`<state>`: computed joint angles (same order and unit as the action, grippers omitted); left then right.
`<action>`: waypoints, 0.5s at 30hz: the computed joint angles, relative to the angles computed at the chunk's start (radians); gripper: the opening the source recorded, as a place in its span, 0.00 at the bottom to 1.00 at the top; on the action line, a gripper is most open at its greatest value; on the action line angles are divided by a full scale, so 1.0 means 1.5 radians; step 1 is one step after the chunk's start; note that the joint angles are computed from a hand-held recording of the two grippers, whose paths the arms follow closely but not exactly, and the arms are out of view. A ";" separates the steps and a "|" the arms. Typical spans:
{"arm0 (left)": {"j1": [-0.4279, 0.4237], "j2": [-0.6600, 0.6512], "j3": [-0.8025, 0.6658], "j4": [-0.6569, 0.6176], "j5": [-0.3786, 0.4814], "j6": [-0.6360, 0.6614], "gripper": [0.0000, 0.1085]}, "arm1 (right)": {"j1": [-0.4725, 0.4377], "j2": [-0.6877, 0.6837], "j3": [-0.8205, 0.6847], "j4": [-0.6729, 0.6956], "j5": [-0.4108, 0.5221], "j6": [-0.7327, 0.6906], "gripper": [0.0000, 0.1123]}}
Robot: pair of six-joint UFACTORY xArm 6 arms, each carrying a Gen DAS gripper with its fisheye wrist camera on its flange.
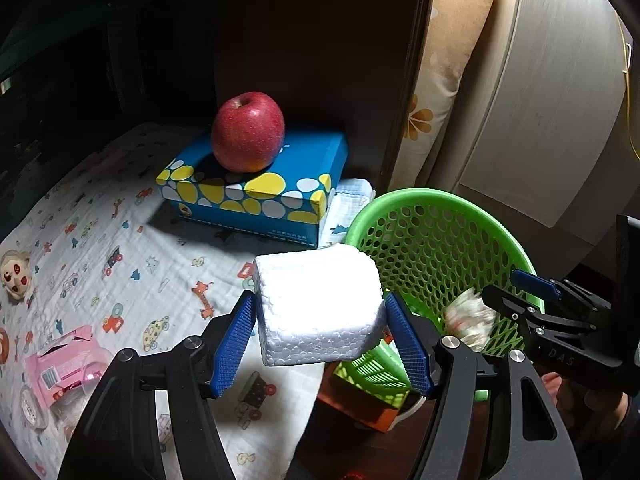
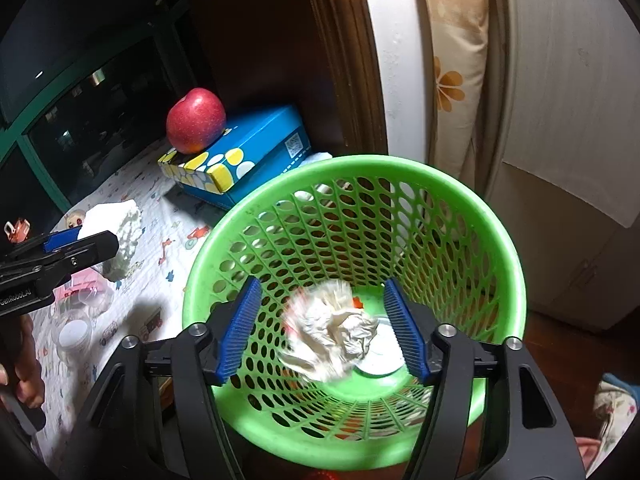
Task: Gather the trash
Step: 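Carry the paper ball over the green basket and open the right tool, then carry the foam block over the green basket and open the left tool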
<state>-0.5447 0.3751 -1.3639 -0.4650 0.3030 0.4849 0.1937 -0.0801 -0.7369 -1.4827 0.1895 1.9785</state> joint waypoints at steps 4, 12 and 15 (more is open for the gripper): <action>-0.016 0.013 -0.017 -0.007 0.009 0.009 0.59 | -0.005 -0.023 0.020 -0.014 0.005 0.018 0.61; -0.043 0.041 -0.049 -0.025 0.025 0.020 0.59 | -0.007 -0.084 0.069 -0.029 0.029 0.047 0.64; -0.052 0.052 -0.062 -0.038 0.035 0.030 0.59 | -0.007 -0.105 0.088 -0.035 0.035 0.063 0.64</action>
<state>-0.6223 0.4537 -1.4571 -0.5213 0.3562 0.5297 0.1838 -0.2379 -0.6049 -1.5345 0.2415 2.0729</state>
